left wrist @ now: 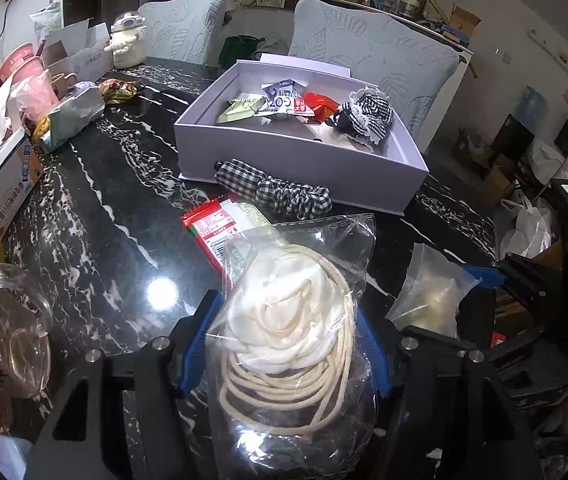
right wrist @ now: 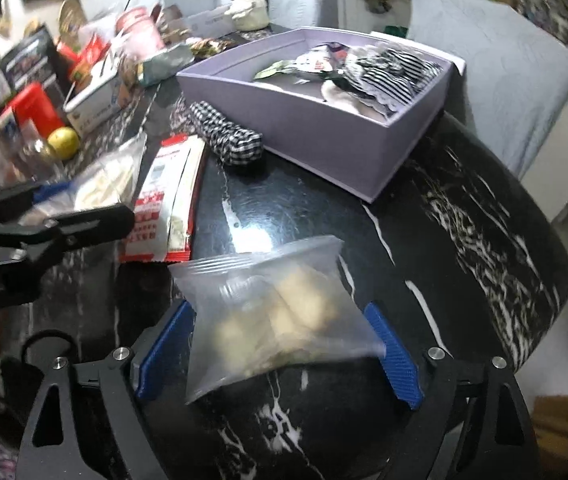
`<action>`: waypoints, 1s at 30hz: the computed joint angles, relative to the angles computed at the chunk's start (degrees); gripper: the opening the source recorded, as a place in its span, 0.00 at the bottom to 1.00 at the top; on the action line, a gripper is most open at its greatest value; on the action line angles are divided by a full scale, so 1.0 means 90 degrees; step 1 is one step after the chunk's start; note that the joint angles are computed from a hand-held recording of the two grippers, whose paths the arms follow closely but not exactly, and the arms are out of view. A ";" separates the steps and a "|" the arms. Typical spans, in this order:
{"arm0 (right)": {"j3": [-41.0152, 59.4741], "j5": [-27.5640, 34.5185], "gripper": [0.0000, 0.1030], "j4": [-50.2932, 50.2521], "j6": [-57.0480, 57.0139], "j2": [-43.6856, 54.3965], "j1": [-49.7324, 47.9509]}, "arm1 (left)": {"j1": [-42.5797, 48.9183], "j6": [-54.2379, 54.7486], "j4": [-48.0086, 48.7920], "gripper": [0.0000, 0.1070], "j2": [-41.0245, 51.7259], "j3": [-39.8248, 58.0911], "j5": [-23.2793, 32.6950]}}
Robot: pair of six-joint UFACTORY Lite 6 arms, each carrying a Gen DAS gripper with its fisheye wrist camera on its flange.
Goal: Organize soft objects
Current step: 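Grasp the clear zip bag with the right tool while the left lifts the rope bag, then carry the rope bag and zip bag over the lavender box with both tools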
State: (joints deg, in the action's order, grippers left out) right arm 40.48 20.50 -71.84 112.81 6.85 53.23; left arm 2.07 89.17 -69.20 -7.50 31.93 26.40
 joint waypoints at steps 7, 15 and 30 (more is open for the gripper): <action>-0.0093 0.0160 0.70 -0.0308 0.0338 -0.0072 0.0120 | 0.0197 0.0062 -0.0110 0.59 -0.0360 -0.0215 0.0067; -0.0851 0.0256 0.56 -0.1084 0.1806 -0.1077 0.0405 | 0.0328 -0.0087 -0.0051 0.59 -0.1038 -0.0426 0.0372; -0.1047 0.1533 0.55 -0.0139 0.0988 -0.2795 0.1287 | 0.0251 -0.0821 0.0171 0.59 -0.2108 -0.0115 0.0816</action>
State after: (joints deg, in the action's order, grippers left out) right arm 31.06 34.30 -73.09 121.69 -18.31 64.81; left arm 4.33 81.78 -67.66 -26.47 30.90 33.74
